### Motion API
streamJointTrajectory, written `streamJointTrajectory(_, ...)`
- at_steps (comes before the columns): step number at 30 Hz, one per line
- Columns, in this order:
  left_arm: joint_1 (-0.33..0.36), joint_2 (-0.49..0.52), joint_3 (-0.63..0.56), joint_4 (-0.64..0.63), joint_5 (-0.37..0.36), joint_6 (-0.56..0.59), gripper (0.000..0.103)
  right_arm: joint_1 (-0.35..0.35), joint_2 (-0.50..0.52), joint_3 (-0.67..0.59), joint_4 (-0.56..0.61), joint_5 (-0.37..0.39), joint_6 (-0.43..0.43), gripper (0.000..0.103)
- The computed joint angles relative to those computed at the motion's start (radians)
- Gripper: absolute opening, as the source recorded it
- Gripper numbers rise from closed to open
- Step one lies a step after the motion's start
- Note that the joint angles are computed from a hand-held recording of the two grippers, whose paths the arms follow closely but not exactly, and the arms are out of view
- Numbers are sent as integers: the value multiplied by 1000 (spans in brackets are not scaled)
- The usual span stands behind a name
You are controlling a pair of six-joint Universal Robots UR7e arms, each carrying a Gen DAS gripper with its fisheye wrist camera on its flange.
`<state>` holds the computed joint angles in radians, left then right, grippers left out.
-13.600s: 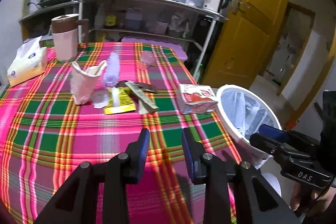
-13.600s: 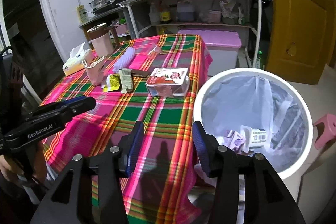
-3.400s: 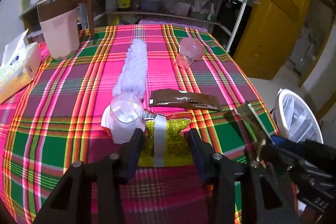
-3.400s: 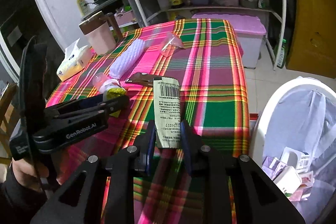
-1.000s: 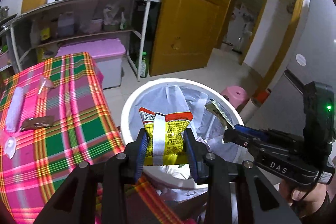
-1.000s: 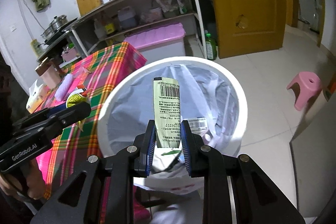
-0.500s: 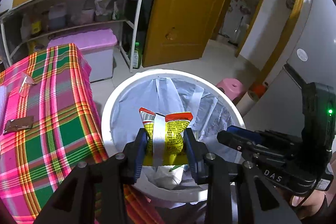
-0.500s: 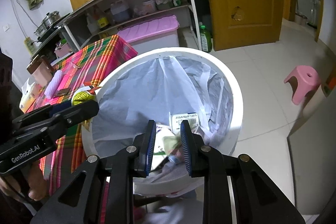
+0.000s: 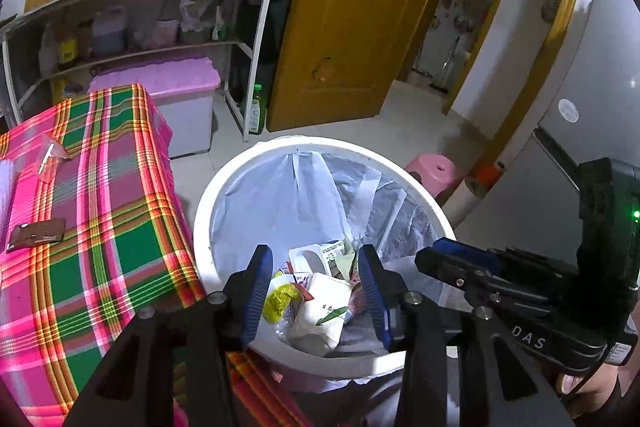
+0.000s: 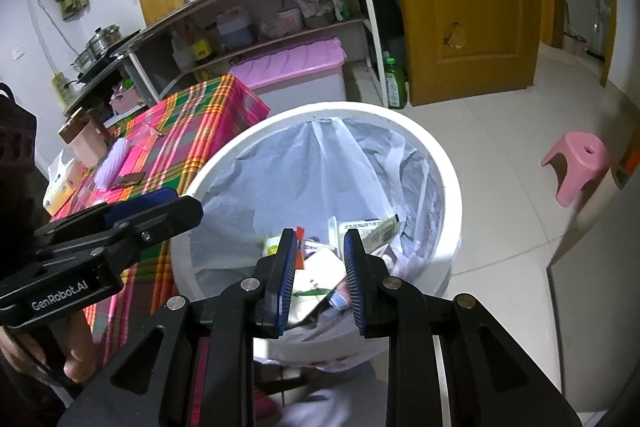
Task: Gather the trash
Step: 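Open both grippers to drop the packet and wrapper into the bin, then move both grippers back from the bin toward the table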
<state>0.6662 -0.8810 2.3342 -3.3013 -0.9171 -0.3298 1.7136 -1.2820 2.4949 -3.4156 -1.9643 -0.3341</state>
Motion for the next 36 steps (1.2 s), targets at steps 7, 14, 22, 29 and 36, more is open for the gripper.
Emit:
streamJointTrajectory(7, -35, -57, 65, -26, 33, -46, 44, 41, -12, 14, -7, 16, -8, 25)
streamJointTrajectory(14, -79, -124, 139, -43, 77, -95, 44, 92, -6, 23, -11, 26, -12, 25)
streamJointTrajectory(22, -128, -195, 216, -18, 138, -176, 44, 143, 8, 33, -4, 37, -11, 25)
streamJointTrajectory(29, -164, -268, 277, 56, 209, -283, 44, 178, 36, 31, 8, 52, -15, 25)
streamJointTrajectory(36, -195, -357, 332, 169, 259, -388, 44, 202, 68, 23, 5, 62, -15, 25)
